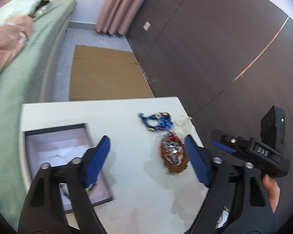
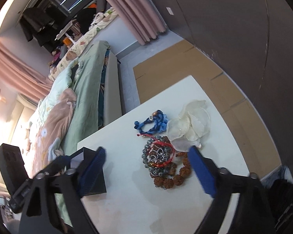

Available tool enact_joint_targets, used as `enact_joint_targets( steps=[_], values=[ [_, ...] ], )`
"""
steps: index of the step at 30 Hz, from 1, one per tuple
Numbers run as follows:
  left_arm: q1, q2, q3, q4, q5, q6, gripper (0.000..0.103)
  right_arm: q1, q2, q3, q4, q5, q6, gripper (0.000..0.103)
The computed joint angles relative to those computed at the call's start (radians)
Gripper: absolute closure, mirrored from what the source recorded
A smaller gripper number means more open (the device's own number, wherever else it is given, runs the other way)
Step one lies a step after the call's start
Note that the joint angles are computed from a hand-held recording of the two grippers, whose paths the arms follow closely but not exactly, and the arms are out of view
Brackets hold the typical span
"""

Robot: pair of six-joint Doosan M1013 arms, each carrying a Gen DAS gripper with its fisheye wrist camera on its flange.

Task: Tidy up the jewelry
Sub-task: 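Return the left gripper to the pile and grasp the grey-green beaded bracelet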

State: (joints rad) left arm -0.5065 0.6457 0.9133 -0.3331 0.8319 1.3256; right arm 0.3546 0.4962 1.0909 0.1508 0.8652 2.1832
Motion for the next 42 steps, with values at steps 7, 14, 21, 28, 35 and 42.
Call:
enact_joint_targets(
  steps=[7,14,21,28,35,42],
  values=[
    [-0.024,0.066,-0.081,-0.04,0.066,-0.022,0.053,-0.018,-0.013,0.022,-0.01,0.002,0.036,0.034],
    [-0.045,0.115,-0.135,-0.043,0.116,-0.039,0.061,-0.037,-0.033,0.049,-0.004,-0.011,0.039,0.04],
    [-0.055,0.143,-0.159,-0.032,0.143,-0.061,0.073,-0.044,-0.04,0.06,0.002,-0.017,0.043,0.04],
    [-0.049,0.14,-0.14,-0.052,0.138,-0.069,0.093,-0.037,-0.028,0.043,-0.006,0.01,0.03,0.04],
    [-0.036,0.084,-0.062,-0.093,0.076,-0.012,0.094,-0.029,-0.007,0.021,0.007,0.039,0.001,0.042],
    [-0.023,0.041,-0.008,-0.139,0.022,0.036,0.094,-0.019,0.023,-0.008,0.05,0.076,-0.04,0.057]
  ],
)
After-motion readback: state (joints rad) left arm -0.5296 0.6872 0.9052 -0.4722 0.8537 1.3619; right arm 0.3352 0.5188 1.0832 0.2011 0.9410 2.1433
